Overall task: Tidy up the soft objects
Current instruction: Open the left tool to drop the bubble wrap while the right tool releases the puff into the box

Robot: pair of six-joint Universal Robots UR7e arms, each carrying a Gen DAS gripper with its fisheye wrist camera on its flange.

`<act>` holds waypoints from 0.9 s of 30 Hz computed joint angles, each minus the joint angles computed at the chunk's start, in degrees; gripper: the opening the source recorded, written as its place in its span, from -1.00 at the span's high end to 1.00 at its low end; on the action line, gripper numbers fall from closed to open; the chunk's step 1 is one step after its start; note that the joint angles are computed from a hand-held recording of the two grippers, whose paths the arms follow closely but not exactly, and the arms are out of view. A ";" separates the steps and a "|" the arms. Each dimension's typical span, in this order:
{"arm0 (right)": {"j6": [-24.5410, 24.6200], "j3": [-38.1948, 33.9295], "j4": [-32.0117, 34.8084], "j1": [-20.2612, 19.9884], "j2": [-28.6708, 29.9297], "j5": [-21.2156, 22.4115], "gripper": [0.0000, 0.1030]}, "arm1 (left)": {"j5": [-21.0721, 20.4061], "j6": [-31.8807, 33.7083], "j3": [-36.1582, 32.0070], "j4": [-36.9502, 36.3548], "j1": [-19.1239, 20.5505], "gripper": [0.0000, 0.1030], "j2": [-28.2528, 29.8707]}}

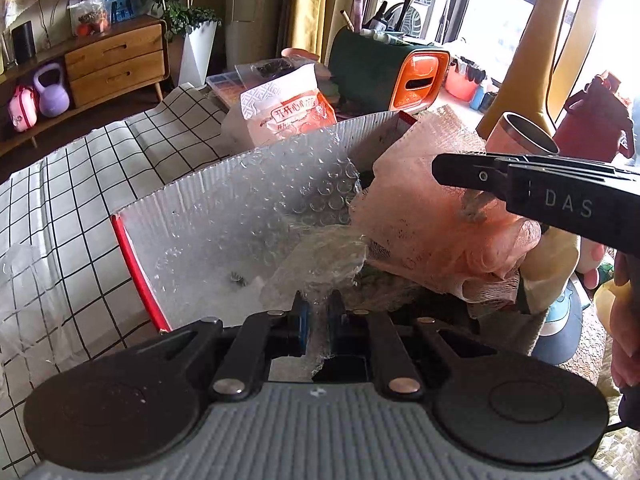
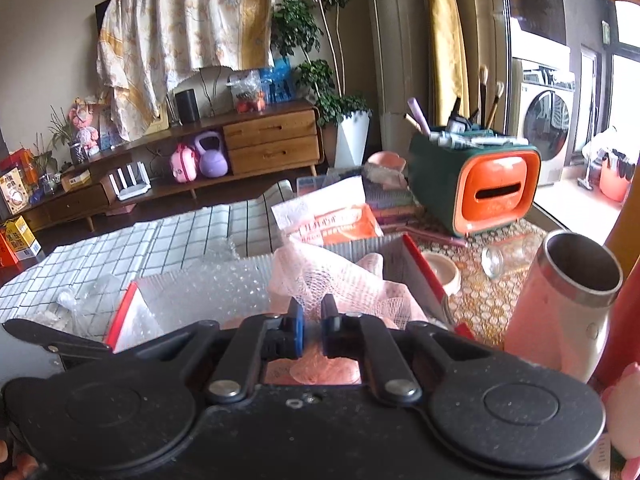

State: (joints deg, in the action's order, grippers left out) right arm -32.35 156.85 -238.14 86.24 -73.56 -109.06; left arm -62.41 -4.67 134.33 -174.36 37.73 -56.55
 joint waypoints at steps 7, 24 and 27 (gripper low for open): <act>0.22 0.26 0.51 -1.74 1.61 0.13 0.80 | -0.98 -0.15 -0.60 1.79 0.86 0.81 0.96; 2.28 1.70 6.34 5.52 -5.61 -4.27 0.09 | -1.51 -2.15 3.30 0.23 -1.12 -0.25 -5.20; 2.63 2.48 6.98 7.21 -7.37 -5.05 0.01 | -2.20 -3.02 4.28 0.48 -1.63 -0.26 -7.29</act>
